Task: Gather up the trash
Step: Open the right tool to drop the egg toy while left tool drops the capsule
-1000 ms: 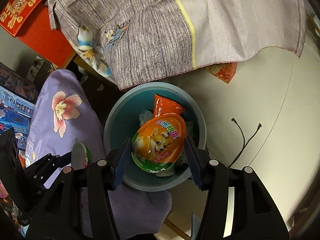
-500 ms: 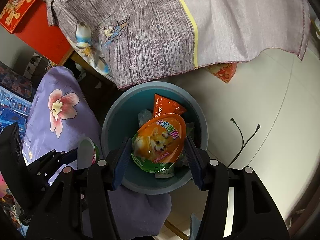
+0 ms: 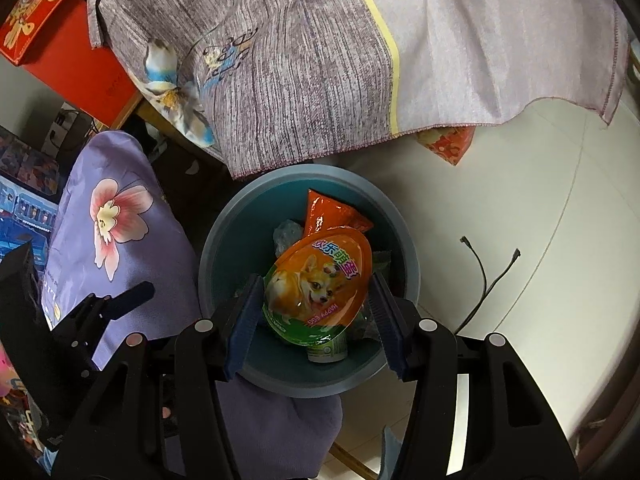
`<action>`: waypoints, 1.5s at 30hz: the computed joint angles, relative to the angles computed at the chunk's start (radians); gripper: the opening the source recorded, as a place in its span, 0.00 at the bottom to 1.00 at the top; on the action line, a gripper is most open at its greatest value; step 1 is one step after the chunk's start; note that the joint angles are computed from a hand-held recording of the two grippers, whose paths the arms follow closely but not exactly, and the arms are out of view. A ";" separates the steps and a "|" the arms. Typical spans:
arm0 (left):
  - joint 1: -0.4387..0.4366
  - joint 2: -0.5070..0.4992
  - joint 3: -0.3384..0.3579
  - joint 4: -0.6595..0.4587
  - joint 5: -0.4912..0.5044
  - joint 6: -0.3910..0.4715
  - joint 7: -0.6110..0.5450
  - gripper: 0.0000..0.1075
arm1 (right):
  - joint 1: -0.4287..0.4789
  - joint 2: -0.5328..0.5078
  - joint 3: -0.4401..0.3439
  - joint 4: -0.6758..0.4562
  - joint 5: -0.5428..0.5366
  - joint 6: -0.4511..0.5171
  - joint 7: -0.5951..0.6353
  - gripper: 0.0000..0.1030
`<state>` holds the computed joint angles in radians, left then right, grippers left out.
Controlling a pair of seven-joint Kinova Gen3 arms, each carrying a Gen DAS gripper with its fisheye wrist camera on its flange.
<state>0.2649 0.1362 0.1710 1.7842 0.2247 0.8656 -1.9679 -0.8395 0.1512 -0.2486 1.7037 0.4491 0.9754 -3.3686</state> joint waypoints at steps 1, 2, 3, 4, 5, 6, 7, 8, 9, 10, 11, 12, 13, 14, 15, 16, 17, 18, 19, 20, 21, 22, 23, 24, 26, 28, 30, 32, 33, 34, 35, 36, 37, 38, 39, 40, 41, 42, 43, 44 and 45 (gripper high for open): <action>-0.003 -0.001 -0.004 -0.001 -0.002 0.003 0.007 0.88 | 0.001 0.003 0.000 -0.002 -0.002 -0.002 0.003 0.50; -0.006 -0.002 -0.007 -0.003 -0.001 0.008 0.009 0.88 | 0.002 0.006 -0.001 -0.003 -0.005 -0.007 0.008 0.50; -0.012 -0.004 -0.010 -0.004 0.004 0.014 0.006 0.89 | 0.001 0.009 0.000 -0.006 -0.007 -0.009 0.011 0.50; -0.021 -0.006 -0.012 -0.005 0.013 0.022 -0.004 0.89 | 0.002 0.013 0.000 -0.009 -0.010 -0.011 0.018 0.50; -0.025 -0.009 -0.014 -0.006 0.014 0.027 -0.003 0.90 | 0.002 0.016 0.001 -0.012 -0.013 -0.014 0.025 0.50; -0.029 -0.014 -0.016 -0.005 0.017 0.032 -0.006 0.90 | 0.003 0.020 0.003 -0.015 -0.017 -0.019 0.032 0.50; -0.031 -0.018 -0.017 -0.003 0.018 0.032 -0.006 0.90 | 0.002 0.023 0.005 -0.019 -0.019 -0.021 0.039 0.51; -0.034 -0.025 -0.019 0.000 0.018 0.031 -0.005 0.90 | 0.001 0.026 0.007 -0.025 -0.020 -0.020 0.045 0.51; -0.038 -0.033 -0.022 0.004 0.020 0.031 -0.007 0.90 | -0.002 0.030 0.009 -0.029 -0.020 -0.019 0.047 0.51; -0.039 -0.037 -0.023 0.006 0.021 0.031 -0.007 0.91 | -0.004 0.033 0.010 -0.035 -0.019 -0.017 0.051 0.51; -0.042 -0.043 -0.025 0.008 0.022 0.032 -0.009 0.91 | -0.007 0.036 0.012 -0.043 -0.019 -0.013 0.057 0.51; -0.043 -0.046 -0.025 0.009 0.020 0.031 -0.008 0.91 | -0.008 0.038 0.014 -0.046 -0.019 -0.013 0.061 0.51; -0.044 -0.050 -0.027 0.011 0.018 0.031 -0.006 0.91 | -0.010 0.041 0.016 -0.051 -0.019 -0.012 0.064 0.51; -0.044 -0.054 -0.027 0.012 0.016 0.031 -0.005 0.91 | -0.012 0.043 0.018 -0.056 -0.020 -0.010 0.068 0.51; -0.045 -0.058 -0.028 0.014 0.013 0.032 -0.005 0.91 | -0.014 0.046 0.019 -0.062 -0.019 -0.006 0.071 0.51; -0.045 -0.062 -0.029 0.016 0.011 0.030 -0.004 0.91 | -0.017 0.048 0.021 -0.066 -0.019 -0.004 0.073 0.51; -0.046 -0.067 -0.029 0.019 0.009 0.028 -0.004 0.91 | -0.020 0.052 0.022 -0.074 -0.019 0.001 0.076 0.51; -0.046 -0.073 -0.030 0.024 0.005 0.024 -0.005 0.91 | -0.021 0.053 0.023 -0.077 -0.019 0.002 0.080 0.51; -0.045 -0.079 -0.030 0.028 0.001 0.019 -0.004 0.91 | -0.024 0.057 0.024 -0.085 -0.017 0.006 0.085 0.51; -0.045 -0.084 -0.031 0.031 -0.002 0.017 -0.005 0.91 | -0.030 0.061 0.024 -0.094 -0.012 0.014 0.088 0.51; -0.045 -0.088 -0.031 0.032 -0.005 0.015 -0.005 0.91 | -0.034 0.065 0.025 -0.103 -0.010 0.020 0.094 0.51; -0.046 -0.094 -0.032 0.036 -0.005 0.012 -0.008 0.91 | -0.037 0.069 0.026 -0.112 -0.010 0.023 0.102 0.51; -0.048 -0.100 -0.034 0.041 -0.003 0.009 -0.013 0.91 | -0.039 0.071 0.027 -0.116 -0.010 0.024 0.107 0.51; -0.049 -0.107 -0.036 0.045 -0.004 0.006 -0.017 0.91 | -0.041 0.075 0.028 -0.123 -0.010 0.026 0.114 0.51; -0.051 -0.117 -0.038 0.054 -0.002 0.003 -0.026 0.91 | -0.045 0.082 0.031 -0.136 -0.012 0.027 0.126 0.51; -0.054 -0.128 -0.041 0.063 -0.004 -0.002 -0.027 0.91 | -0.048 0.086 0.035 -0.144 -0.016 0.025 0.133 0.61; -0.057 -0.132 -0.045 0.067 0.000 0.001 -0.030 0.91 | -0.055 0.086 0.038 -0.146 -0.014 0.024 0.128 0.65; -0.059 -0.134 -0.046 0.069 -0.002 0.003 -0.026 0.91 | -0.058 0.084 0.040 -0.147 -0.015 0.024 0.126 0.66; -0.060 -0.135 -0.047 0.070 -0.004 0.005 -0.024 0.91 | -0.060 0.083 0.040 -0.146 -0.014 0.024 0.123 0.70; -0.061 -0.137 -0.047 0.071 -0.006 0.007 -0.021 0.91 | -0.063 0.080 0.041 -0.144 -0.012 0.024 0.116 0.71; -0.061 -0.138 -0.047 0.071 -0.009 0.008 -0.017 0.91 | -0.065 0.079 0.041 -0.143 -0.010 0.024 0.111 0.71; -0.062 -0.140 -0.048 0.073 -0.010 0.009 -0.017 0.91 | -0.066 0.078 0.040 -0.143 -0.010 0.028 0.109 0.71; -0.062 -0.143 -0.048 0.074 -0.008 0.011 -0.018 0.91 | -0.067 0.078 0.039 -0.144 -0.009 0.030 0.108 0.73; -0.063 -0.145 -0.049 0.075 -0.006 0.012 -0.020 0.91 | -0.069 0.078 0.038 -0.145 -0.008 0.033 0.106 0.75; -0.063 -0.146 -0.049 0.076 -0.005 0.012 -0.021 0.92 | -0.071 0.077 0.037 -0.144 -0.006 0.034 0.103 0.78; -0.064 -0.151 -0.050 0.079 -0.002 0.012 -0.024 0.91 | -0.074 0.076 0.036 -0.143 -0.003 0.035 0.096 0.81; -0.065 -0.156 -0.052 0.083 0.001 0.012 -0.027 0.92 | -0.076 0.073 0.036 -0.140 0.000 0.034 0.090 0.82; -0.066 -0.162 -0.053 0.087 0.004 0.011 -0.030 0.91 | -0.081 0.072 0.035 -0.138 0.007 0.035 0.079 0.87; -0.067 -0.167 -0.054 0.090 0.007 0.013 -0.032 0.92 | -0.082 0.071 0.033 -0.137 0.009 0.038 0.077 0.91; -0.067 -0.170 -0.055 0.092 0.009 0.016 -0.034 0.92 | -0.084 0.070 0.031 -0.137 0.011 0.040 0.077 0.92; -0.068 -0.174 -0.056 0.094 0.009 0.020 -0.034 0.92 | -0.089 0.069 0.028 -0.137 0.019 0.045 0.076 0.93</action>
<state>0.1970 -0.0382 0.1148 1.8784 0.2336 0.8853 -2.0015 -0.9290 0.2202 -0.2204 1.5668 0.4682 1.0207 -3.2922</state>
